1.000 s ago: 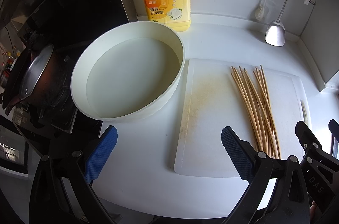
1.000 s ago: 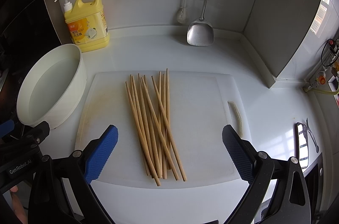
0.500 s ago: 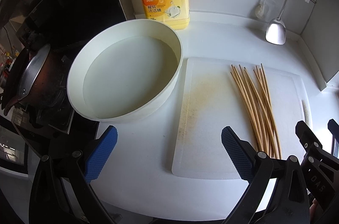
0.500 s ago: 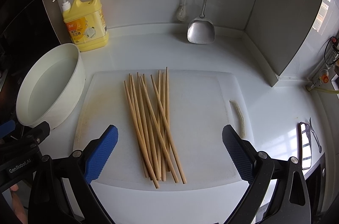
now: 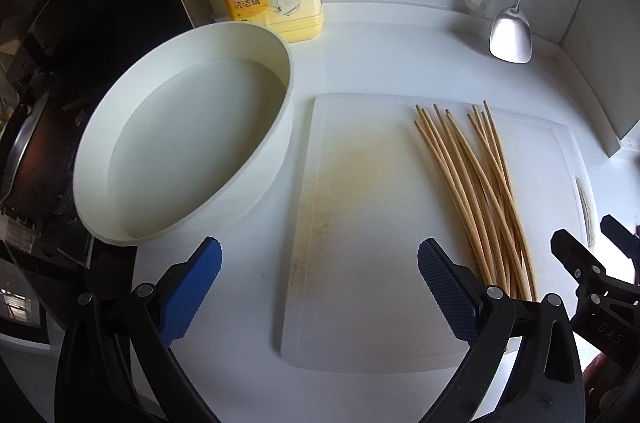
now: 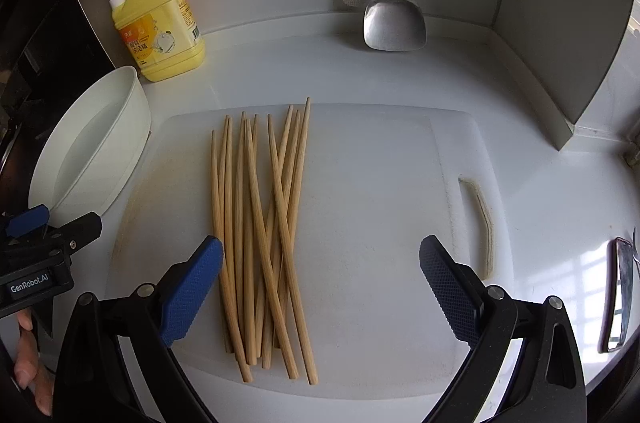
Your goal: Organize utensils
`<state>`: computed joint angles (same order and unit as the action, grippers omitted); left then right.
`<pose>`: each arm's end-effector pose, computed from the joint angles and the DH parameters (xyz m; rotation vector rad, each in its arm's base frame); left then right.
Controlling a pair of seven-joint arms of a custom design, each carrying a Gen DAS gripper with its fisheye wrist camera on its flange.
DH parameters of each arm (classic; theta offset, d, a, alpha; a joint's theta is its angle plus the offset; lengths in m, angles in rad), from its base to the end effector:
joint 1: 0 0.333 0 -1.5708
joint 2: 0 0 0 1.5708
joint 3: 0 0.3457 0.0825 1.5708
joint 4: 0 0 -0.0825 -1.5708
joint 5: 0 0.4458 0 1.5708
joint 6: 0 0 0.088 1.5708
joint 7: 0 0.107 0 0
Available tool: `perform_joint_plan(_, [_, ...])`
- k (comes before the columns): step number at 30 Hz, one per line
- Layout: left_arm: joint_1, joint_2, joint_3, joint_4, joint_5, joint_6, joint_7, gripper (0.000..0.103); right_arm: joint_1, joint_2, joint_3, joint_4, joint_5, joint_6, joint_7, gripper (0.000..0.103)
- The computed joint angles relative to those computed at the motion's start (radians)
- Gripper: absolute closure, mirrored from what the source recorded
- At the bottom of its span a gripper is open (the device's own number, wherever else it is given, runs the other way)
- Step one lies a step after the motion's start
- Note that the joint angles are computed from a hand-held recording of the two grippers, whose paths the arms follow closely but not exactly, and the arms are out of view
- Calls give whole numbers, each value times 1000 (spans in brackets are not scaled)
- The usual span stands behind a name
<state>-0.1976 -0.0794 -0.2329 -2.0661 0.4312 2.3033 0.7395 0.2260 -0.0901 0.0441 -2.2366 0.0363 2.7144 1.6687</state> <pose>0.5605 -0.2509 0.5058 -2.0529 1.7515 -0.3366 0.5801 0.1597 0.4683 -1.9905 1.7218 -0.4121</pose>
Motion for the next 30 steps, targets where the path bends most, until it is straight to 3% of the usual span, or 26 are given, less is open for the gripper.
perform_joint_plan(4, [-6, 31, -3, 11, 28, 24, -30, 6, -6, 56, 4, 31, -85, 14, -7, 9])
perform_joint_plan(15, [-22, 66, 7, 18, 59, 36, -108, 6, -5, 139, 2, 82, -1, 21, -172, 9])
perform_joint_plan(21, [-29, 80, 7, 23, 64, 49, -128, 6, 0, 164, -3, 93, -45, 26, -165, 9])
perform_joint_plan(30, [-50, 129, 10, 54, 81, 96, -155, 6, -31, 169, -6, 87, 71, 51, -254, 9])
